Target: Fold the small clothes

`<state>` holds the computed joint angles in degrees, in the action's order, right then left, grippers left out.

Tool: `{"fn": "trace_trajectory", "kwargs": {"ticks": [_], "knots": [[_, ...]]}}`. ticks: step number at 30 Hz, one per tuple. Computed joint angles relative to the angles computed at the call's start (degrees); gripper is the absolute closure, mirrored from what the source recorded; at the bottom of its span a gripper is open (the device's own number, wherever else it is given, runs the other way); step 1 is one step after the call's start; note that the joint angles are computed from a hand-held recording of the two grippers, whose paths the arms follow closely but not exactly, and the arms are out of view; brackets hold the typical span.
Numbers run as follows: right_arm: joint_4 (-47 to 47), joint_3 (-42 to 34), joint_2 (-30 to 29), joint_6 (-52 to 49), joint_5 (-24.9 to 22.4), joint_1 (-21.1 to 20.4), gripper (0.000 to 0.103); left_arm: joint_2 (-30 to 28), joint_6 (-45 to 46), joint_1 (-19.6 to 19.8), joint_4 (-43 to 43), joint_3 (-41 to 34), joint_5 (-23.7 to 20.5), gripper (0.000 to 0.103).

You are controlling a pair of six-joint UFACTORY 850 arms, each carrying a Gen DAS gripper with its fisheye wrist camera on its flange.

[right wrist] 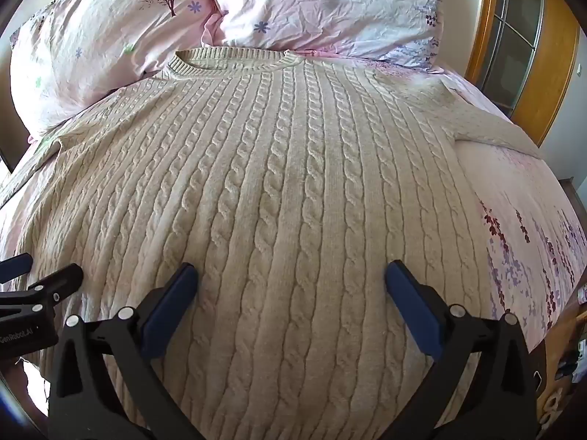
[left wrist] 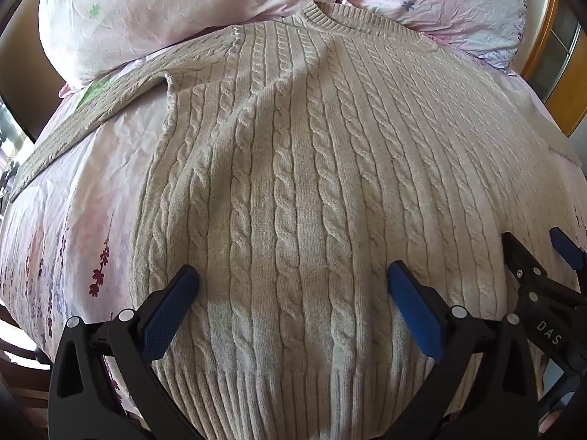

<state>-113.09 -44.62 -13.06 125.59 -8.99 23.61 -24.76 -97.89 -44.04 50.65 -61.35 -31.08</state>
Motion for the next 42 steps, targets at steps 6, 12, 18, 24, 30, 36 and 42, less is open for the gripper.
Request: {"fn": "trace_trajectory", "kwargs": {"ticks": [6,12,18,24,30,36,42], "knots": [[-0.59,0.00,-0.02,0.58,0.10,-0.07,0.002,-0.01,0.03,0.00,-0.01,-0.01,-0.02,0.001],[-1.53,0.09,0.01,1.53,0.05,-0.09,0.002,-0.01,0.03,0.00,-0.01,-0.01,-0.02,0.001],[-1.74,0.11,0.00,1.82,-0.01,-0.05,0.002,0.00,-0.09,-0.01,0.10,0.00,-0.03,0.001],[-2.30,0.12,-0.03,2.37,-0.06,-0.04,0.002,0.00,-0.09,-0.01,0.10,0.00,-0.03,0.001],[-2.68,0.12,-0.08,2.75,-0.10,-0.03,0.002,0.00,-0.19,-0.02,0.22,0.02,-0.03,0.001],[-2.83,0.13,-0.07,2.89,-0.13,-0.03,0.002,0.00,-0.19,-0.02,0.22,0.02,-0.03,0.001],[-2.80,0.12,-0.07,2.86,-0.12,-0.05,0.002,0.01,-0.31,-0.03,0.34,0.03,-0.04,0.001]]}}
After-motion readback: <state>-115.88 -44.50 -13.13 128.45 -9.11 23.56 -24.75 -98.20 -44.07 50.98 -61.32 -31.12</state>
